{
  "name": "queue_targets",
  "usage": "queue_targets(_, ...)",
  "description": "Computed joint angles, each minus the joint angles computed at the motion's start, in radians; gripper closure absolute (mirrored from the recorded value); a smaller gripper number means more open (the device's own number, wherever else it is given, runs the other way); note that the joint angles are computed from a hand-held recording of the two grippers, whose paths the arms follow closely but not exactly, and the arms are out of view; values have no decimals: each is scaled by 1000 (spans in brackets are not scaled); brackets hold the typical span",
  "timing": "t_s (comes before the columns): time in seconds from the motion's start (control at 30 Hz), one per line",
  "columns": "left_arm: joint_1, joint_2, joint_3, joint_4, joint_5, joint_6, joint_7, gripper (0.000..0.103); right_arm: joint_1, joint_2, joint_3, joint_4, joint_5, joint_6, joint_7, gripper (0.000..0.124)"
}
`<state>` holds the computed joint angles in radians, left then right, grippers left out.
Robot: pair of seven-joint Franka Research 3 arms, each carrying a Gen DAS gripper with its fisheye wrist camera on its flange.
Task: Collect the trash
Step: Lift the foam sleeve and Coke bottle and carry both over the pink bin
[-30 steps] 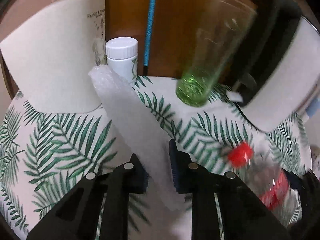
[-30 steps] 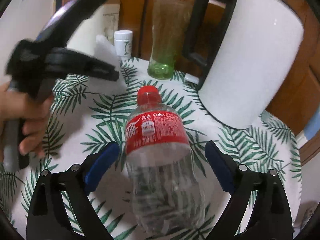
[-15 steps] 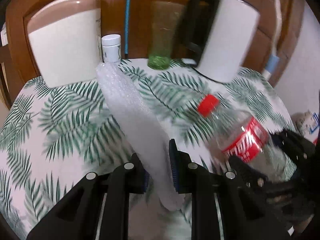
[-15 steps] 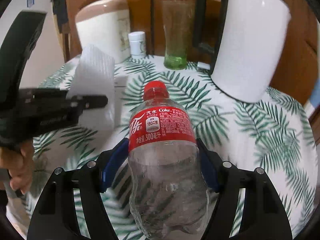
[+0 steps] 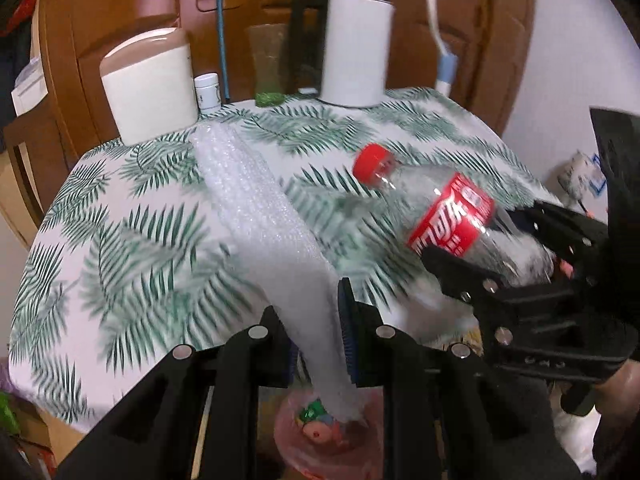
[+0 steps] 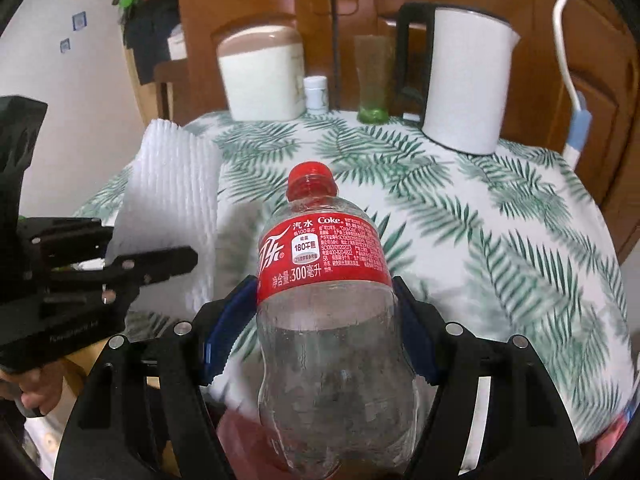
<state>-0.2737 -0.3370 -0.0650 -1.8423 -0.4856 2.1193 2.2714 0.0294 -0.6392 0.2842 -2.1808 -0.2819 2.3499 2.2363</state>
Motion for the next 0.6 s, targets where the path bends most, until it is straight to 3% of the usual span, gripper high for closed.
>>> queue_targets(0.3, -36, -267, 58, -281, 38, -5, 75, 86, 38, -169, 85, -130, 17, -52, 104, 55)
queue_targets(0.6, -68, -418, 85, -479, 122, -1, 110, 85, 111, -265, 139, -246, 77, -81, 159, 55)
